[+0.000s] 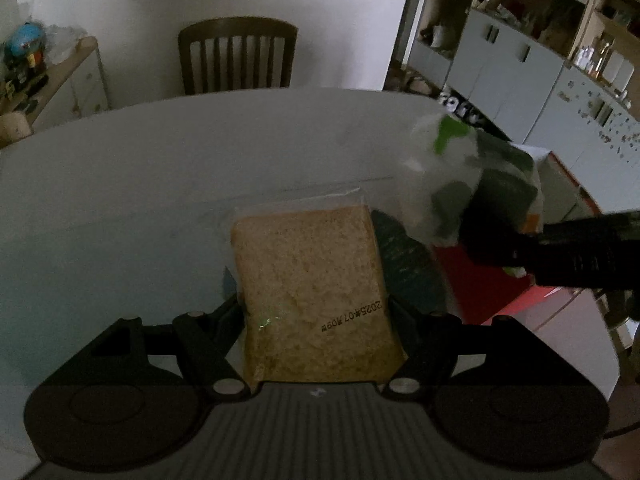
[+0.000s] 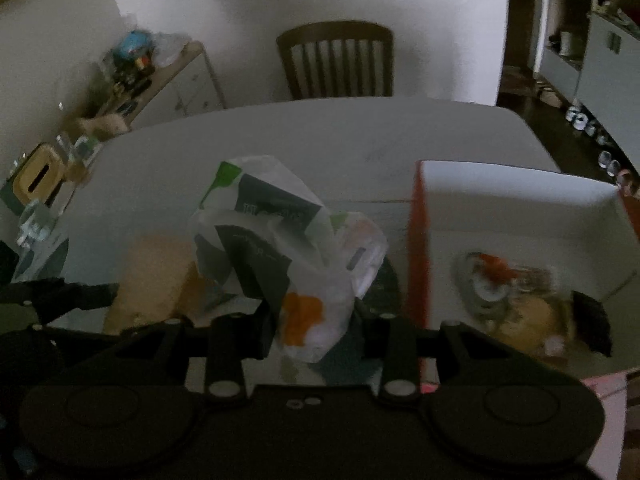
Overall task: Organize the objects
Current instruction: 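Lift the bread bag and plastic bag and carry them over the red box, then lower both bags into the box and open both tools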
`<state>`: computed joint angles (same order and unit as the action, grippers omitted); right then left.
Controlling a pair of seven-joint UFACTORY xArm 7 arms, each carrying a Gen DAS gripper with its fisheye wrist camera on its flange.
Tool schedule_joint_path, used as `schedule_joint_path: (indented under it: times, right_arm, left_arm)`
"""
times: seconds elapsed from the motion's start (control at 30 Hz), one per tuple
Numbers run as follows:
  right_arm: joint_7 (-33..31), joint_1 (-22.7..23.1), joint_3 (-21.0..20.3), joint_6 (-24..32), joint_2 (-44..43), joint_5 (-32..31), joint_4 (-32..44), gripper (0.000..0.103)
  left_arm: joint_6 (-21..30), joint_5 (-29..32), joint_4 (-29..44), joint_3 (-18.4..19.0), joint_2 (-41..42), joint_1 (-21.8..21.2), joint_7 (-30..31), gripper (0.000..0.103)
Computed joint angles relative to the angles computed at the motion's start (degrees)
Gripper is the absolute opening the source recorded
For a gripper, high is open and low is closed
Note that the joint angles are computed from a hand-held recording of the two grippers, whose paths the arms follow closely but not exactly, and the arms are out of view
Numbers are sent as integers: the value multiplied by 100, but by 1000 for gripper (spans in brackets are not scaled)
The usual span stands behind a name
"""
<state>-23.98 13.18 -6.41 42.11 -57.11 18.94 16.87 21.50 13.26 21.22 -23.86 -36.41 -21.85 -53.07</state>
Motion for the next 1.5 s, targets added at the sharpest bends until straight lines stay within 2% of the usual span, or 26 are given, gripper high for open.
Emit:
schedule_joint_path:
  times: [0.2,0.37,0.63,0.8,1.03,1.27,1.33,1.5]
  right_arm:
    - [-322,-419,-416,285,-136,-170,112,36]
    - [-763,-780,-752,375,67,-228,289,36]
    - [-1648,-1261,-1254,313,772,-117,703,37]
    - [-2221,-1516,-1501,238,1376,69,1052,37]
    - [-2865,-1838,-1605,93,2214,415,1491,37]
    - [-3311,-2025,-1480,20,2940,839,1873,37]
    - [-3388,-2056,-1403,-8,3157,950,1986,37]
    - [-3517,-2145,-1145,-154,3659,1124,2163,37]
  left_arm:
    - [125,187,581,-318,346,156,-189,75]
    - [91,633,1208,-640,982,426,-570,75]
    - [280,2066,2360,-1125,2253,731,-1667,75]
    - [672,2859,3112,-1238,3075,535,-2260,75]
    - [1199,3476,4096,-977,4161,-79,-2375,76]
    - [1645,3369,5054,-527,5171,-750,-2031,75]
    - [1757,3419,5253,-372,5339,-967,-2016,72]
    - [2049,3266,5932,-18,5953,-1368,-1503,70]
